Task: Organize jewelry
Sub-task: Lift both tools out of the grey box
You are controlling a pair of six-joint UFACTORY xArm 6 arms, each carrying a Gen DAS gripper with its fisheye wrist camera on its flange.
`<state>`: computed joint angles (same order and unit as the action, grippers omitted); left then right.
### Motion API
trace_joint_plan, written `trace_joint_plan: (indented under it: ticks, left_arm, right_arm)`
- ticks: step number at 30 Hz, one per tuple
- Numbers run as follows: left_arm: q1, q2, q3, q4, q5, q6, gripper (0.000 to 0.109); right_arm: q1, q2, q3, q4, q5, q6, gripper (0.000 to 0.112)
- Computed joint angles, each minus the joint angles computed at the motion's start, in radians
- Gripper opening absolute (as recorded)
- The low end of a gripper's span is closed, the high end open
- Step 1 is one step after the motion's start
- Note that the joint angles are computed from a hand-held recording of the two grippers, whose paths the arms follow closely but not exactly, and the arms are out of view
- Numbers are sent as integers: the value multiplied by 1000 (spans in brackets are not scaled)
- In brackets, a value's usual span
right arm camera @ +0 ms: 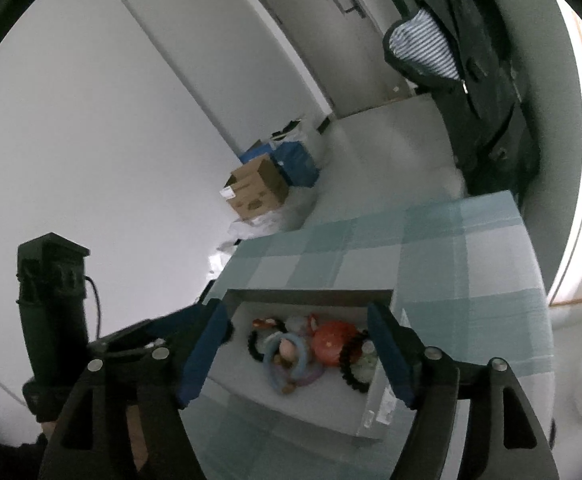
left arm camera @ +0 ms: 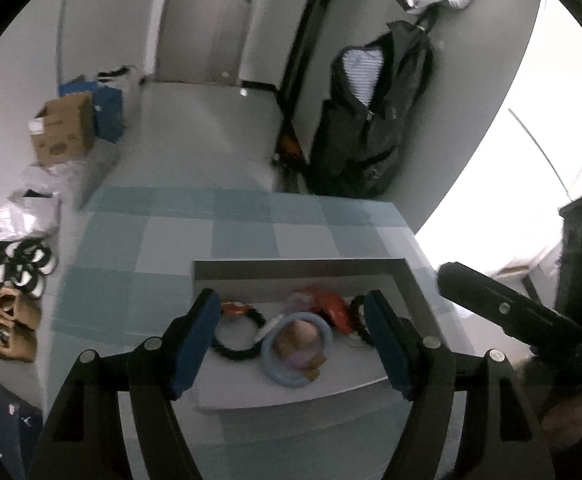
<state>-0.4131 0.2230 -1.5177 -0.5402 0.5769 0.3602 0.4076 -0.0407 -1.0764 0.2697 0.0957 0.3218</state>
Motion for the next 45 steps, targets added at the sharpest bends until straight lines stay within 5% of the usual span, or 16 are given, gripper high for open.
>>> trace_joint_plan:
  ticks: [8,20,28,45]
  left_arm:
    - [13,-51,109,190,-135,-228,70]
    - [3,-150,255,430,-275,-394,71]
    - [-14,-212,327,518,-305,-447,71]
    - [-21,-227,352,637,-337,-527,72]
  right_arm:
    - [-17,-44,37,-481,34,385,83]
    - [-17,-120,90,-820,47,673,95]
    - [-13,-181,118,-964,61,786,99]
    - [5,-209,146,-981,100,784,100]
